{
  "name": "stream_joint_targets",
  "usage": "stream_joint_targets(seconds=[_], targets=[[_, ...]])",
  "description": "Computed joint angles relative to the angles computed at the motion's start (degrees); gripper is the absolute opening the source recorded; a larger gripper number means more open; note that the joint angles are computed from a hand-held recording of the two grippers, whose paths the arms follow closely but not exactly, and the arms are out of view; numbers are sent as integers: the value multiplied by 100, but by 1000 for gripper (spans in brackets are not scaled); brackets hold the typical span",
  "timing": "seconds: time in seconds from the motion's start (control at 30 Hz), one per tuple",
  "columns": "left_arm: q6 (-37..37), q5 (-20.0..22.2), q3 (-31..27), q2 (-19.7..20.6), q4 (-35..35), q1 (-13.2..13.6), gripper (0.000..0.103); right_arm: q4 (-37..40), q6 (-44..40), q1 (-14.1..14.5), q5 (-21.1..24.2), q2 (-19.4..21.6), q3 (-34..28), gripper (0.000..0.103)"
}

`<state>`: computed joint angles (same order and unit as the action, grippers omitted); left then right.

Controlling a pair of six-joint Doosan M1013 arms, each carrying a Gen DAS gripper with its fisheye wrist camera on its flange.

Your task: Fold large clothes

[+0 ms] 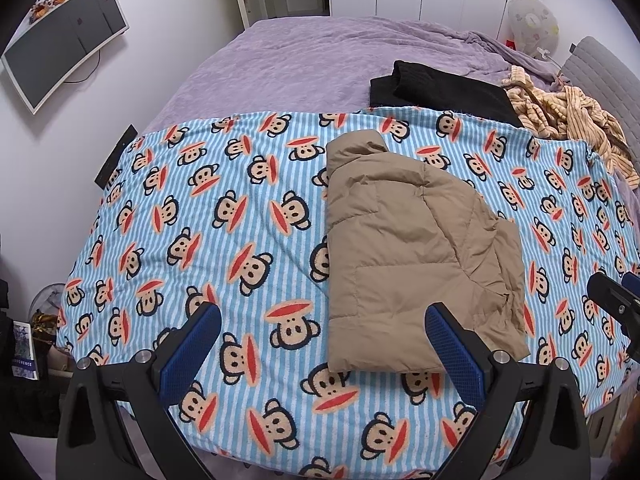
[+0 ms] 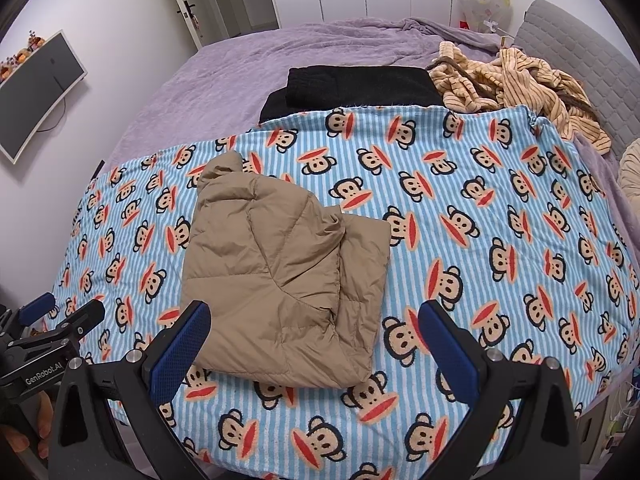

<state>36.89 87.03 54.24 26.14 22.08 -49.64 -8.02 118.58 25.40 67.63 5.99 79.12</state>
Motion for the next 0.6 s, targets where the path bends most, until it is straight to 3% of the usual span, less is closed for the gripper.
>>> stream_joint_targets(seconds=[0.6], targets=[[-16,5,15,-15,-3,-6,102,12,-43,-17,-1,-24,25,103]])
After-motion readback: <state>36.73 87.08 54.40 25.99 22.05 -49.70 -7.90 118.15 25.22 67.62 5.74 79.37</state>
